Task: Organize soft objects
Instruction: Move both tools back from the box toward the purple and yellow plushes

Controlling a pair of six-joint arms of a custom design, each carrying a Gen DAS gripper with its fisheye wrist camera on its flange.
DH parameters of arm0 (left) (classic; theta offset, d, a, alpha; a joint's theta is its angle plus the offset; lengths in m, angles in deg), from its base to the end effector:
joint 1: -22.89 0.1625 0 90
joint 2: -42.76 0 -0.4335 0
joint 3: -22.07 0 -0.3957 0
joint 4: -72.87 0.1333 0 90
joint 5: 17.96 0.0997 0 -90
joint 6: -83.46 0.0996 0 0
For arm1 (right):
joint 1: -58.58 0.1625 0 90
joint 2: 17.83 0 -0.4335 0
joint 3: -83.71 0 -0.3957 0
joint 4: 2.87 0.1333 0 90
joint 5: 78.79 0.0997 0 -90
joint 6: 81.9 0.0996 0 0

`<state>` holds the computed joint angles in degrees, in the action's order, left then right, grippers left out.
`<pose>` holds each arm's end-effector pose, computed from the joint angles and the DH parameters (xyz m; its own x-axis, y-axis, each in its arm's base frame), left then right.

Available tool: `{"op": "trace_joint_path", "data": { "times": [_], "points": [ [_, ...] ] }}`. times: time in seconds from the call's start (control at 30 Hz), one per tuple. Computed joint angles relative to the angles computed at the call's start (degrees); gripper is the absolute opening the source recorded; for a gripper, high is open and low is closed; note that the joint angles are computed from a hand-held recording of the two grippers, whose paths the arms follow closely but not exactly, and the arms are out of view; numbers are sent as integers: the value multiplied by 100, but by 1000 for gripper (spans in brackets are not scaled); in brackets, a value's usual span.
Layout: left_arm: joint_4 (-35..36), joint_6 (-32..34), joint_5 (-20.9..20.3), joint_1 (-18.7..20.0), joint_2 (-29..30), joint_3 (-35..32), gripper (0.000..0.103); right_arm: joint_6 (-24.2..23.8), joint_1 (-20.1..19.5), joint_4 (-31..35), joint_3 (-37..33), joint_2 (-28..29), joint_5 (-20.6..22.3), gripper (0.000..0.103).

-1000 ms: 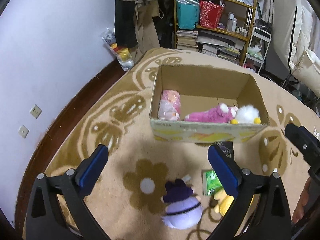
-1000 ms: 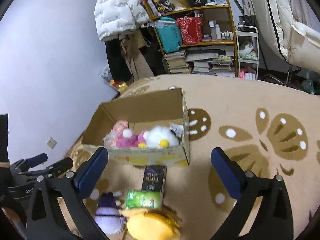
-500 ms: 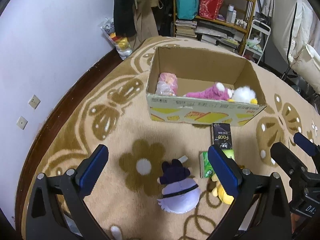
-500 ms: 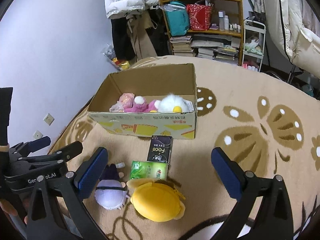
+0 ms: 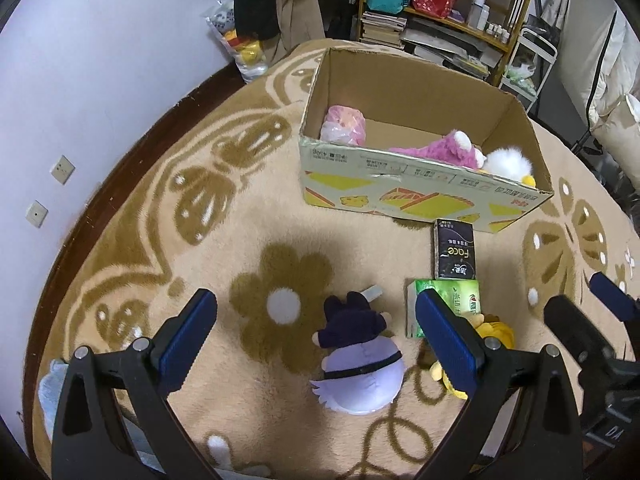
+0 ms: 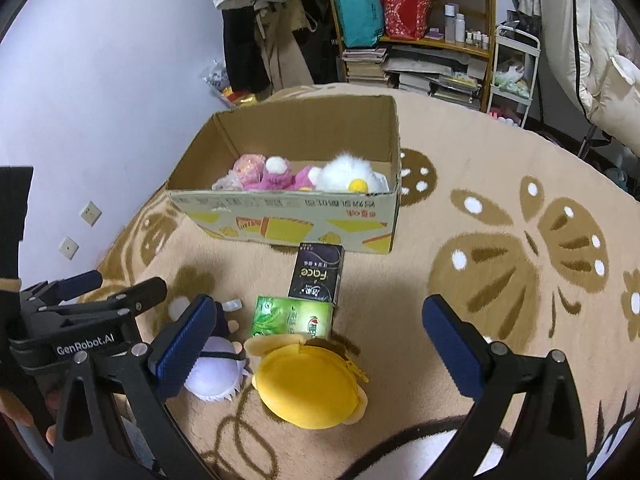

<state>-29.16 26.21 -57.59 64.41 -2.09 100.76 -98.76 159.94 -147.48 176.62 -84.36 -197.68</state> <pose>-0.3886 -0.6245 0.1518 -0.6975 -0.1566 -0.6993 0.2006 0.8941 -0.4004 0.2128 -0.6266 0.3546 -0.8142 -0.2012 0.5446 -0.4281 0.8416 -0.3292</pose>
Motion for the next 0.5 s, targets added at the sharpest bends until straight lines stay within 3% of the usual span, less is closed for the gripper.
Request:
{"op": "trace_joint_path", "data": {
  "times": [0.5],
  "points": [
    [117,8,-543,298,248,-169,99,101,-93,751,-112,231,-187,103]
  ]
}}
